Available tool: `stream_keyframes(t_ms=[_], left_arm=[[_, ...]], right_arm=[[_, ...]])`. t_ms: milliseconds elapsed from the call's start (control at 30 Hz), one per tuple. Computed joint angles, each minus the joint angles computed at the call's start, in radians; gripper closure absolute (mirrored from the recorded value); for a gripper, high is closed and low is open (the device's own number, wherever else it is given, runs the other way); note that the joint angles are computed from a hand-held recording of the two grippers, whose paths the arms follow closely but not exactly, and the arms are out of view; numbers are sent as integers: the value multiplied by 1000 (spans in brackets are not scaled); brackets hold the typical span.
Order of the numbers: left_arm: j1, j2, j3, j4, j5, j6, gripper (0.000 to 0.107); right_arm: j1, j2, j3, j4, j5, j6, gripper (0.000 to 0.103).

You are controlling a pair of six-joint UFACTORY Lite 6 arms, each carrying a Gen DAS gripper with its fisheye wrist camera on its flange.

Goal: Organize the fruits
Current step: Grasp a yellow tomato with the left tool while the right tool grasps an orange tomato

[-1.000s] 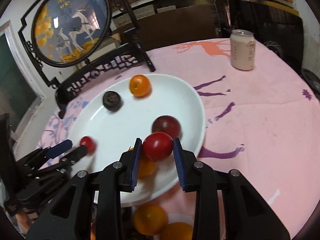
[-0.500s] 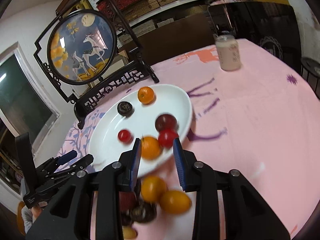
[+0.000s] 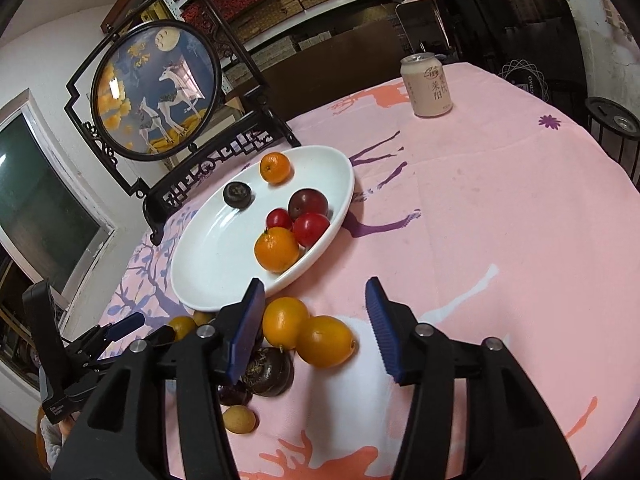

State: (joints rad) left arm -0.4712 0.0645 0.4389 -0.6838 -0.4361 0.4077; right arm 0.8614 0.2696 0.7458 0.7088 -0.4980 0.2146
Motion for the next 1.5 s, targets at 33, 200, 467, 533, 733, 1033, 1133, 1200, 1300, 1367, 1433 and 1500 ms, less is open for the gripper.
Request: stream_keyframes(t_ms=[33,200,467,533,733,1033,1133,1200,1300,1367,1433,1500], left_arm=[[-8,2,-1,-4,-4,4,28],[-57,69,35,-149,-39,138,23],[17,10,-17,-151,-79,129,17],[58,6,-20,-30,-29,31,18],[-26,78,14,-51,-69,74,28],[-21,167,75,143,-17,-42,73],[-6,161,71,187,-5,-84,73],[-7,159,68,166,-7,-70,73],[-4,155,68,139,-8,-52,73],[-2,155,67,124,-11,-43,73],[-9,157,69,100,-14,-24,73],[-20,161,71,71,-22,0,73]], right_arm=[[2,5,4,11,4,-12,44],[-3,23,16,9,29,-12,43],[-9,20,-1,-23,32,31,42],[-15,22,-9,-79,38,93,42],[-30,29,-17,-190,45,201,42],[-42,47,-11,-307,58,309,43],[-42,55,-6,-321,64,320,43],[-44,63,-2,-335,69,330,44],[-52,85,13,-340,81,338,51],[-63,106,27,-374,93,366,55],[-62,124,42,-367,98,350,56],[-44,132,58,-283,105,257,64]])
